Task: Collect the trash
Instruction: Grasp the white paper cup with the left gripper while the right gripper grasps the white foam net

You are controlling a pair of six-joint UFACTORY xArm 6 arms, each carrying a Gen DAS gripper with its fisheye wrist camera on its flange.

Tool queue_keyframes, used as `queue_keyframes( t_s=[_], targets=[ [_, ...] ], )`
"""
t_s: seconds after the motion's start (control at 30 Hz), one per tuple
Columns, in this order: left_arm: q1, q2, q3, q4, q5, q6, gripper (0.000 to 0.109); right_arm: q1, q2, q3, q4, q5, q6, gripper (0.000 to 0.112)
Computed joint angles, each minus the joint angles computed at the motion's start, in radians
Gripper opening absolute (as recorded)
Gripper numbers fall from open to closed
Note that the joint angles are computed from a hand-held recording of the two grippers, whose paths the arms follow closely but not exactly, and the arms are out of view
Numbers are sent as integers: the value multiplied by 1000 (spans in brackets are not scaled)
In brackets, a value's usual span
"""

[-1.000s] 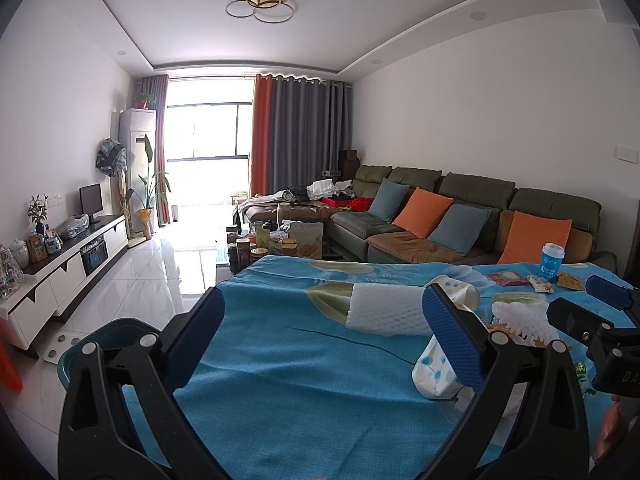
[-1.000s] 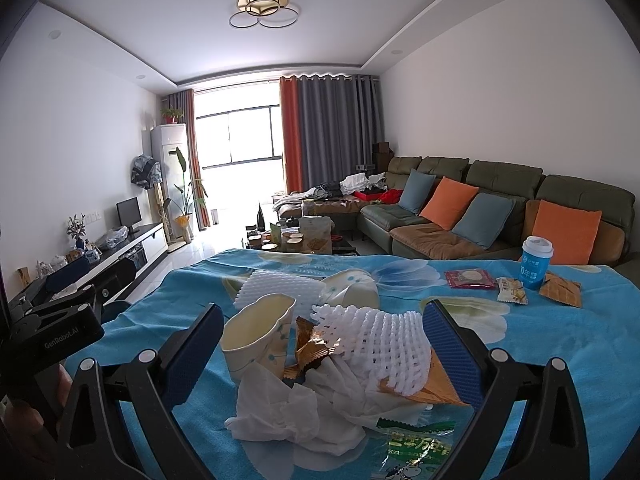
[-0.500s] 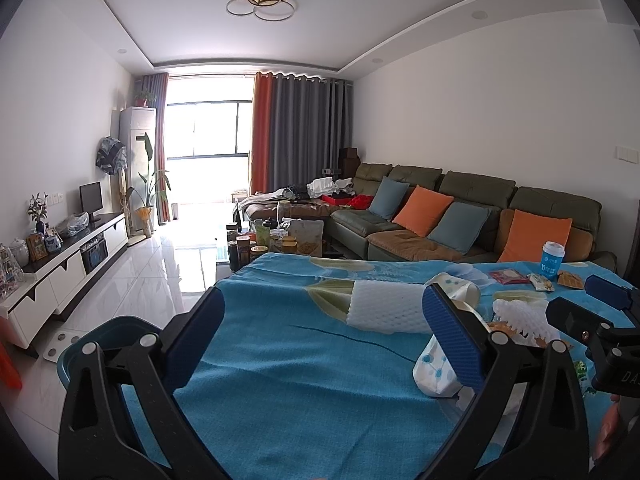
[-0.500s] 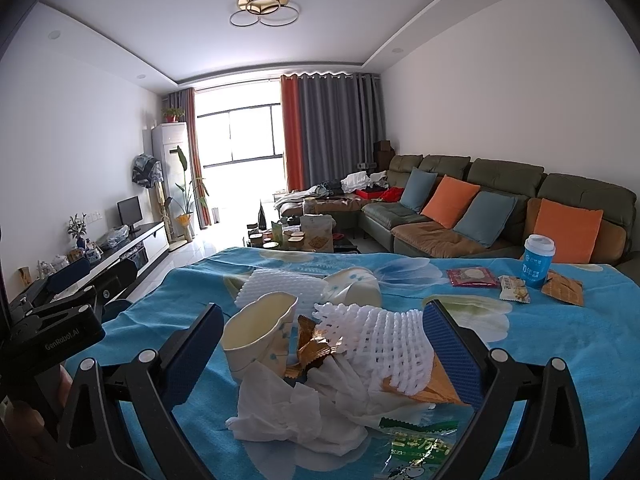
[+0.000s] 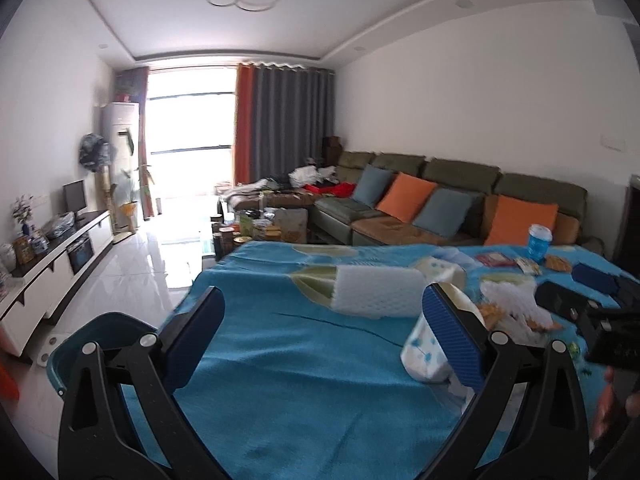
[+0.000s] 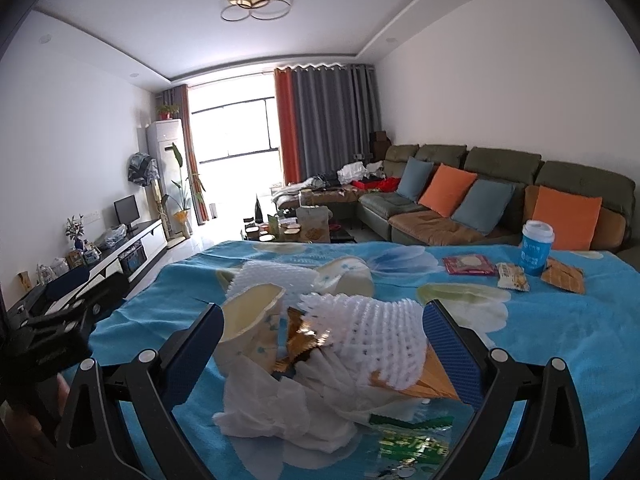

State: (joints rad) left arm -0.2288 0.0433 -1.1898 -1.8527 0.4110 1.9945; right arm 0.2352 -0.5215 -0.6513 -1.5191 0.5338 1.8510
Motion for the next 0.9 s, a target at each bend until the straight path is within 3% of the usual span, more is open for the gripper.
queue_keyframes(
  t_s=[0.13, 0.33, 0.5, 0.63, 0.8, 0.9],
  targets=[
    [11, -11, 40, 126, 98, -39, 97, -42, -3, 14, 82, -38, -50, 96],
    [-19, 11, 47, 274, 180, -79, 97, -123, 16, 23, 262, -116, -205, 95],
    [-51, 99, -34, 468, 205, -260, 77, -177, 60, 18, 400, -193, -356, 79],
    [-42, 144, -88, 534, 258, -354, 62, -198, 87, 13, 432, -233, -412, 65],
    [-6, 198, -163, 619, 357, -458, 27, -217, 100, 16, 492, -282, -485, 39],
    [4, 209, -182, 624, 384, -481, 24, -214, 96, 15, 511, -286, -511, 27]
  ],
)
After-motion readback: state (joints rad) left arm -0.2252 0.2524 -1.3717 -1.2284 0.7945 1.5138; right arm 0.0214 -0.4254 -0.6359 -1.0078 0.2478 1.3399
